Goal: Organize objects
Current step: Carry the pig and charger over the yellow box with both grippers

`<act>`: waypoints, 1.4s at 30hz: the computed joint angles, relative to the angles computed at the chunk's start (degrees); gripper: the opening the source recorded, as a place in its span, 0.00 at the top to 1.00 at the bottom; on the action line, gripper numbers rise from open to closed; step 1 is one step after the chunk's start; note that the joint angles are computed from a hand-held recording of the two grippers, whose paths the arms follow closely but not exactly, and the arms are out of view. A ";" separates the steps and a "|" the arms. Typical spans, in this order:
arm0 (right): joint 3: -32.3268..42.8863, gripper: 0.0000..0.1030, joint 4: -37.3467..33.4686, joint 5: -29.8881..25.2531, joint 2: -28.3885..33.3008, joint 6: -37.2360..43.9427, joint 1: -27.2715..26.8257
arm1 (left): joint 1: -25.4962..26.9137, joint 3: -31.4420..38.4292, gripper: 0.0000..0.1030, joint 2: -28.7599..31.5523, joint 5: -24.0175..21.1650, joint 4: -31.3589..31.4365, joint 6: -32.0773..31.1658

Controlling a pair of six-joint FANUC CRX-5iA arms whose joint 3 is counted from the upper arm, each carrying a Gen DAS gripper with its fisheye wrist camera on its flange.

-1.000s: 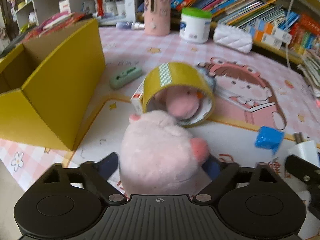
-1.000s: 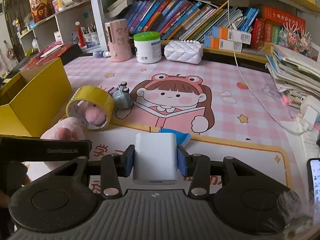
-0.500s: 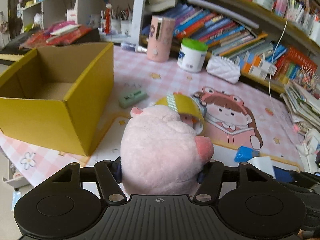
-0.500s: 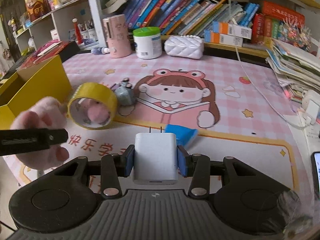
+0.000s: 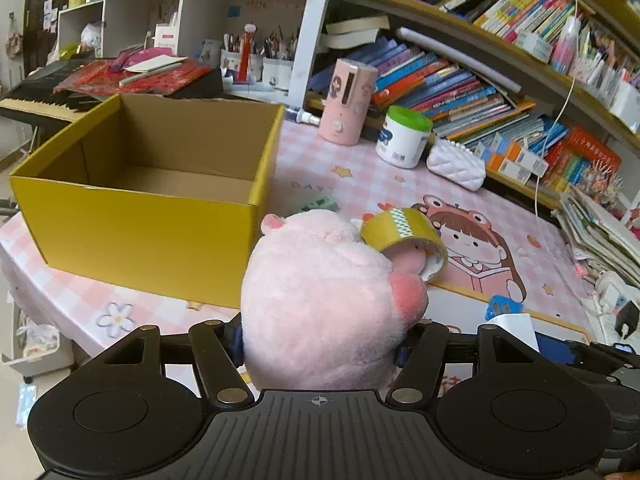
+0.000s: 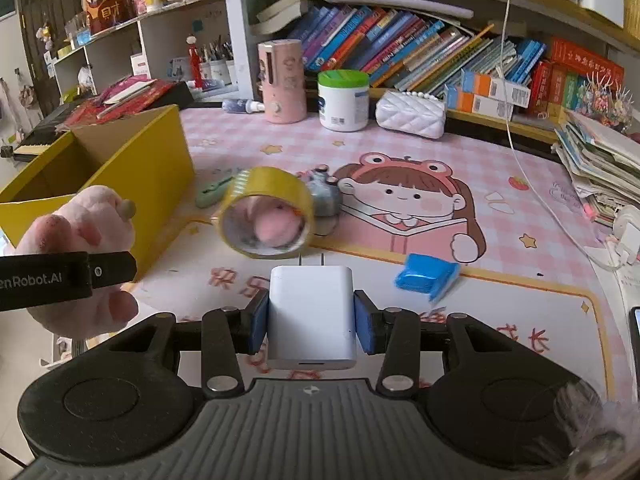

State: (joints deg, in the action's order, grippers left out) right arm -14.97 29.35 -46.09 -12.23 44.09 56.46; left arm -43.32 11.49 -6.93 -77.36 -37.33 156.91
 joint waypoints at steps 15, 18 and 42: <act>-0.73 0.60 11.23 -11.60 1.50 -22.58 19.40 | 5.43 -17.21 0.40 -21.46 -0.33 7.05 -5.77; -0.17 0.60 11.04 -13.44 2.71 -26.05 22.95 | 6.42 -19.83 0.40 -25.46 -2.22 8.44 -7.74; 7.09 0.60 9.70 -14.17 9.64 -27.14 32.43 | -1.23 -22.08 0.40 -37.57 -15.19 -0.20 -2.31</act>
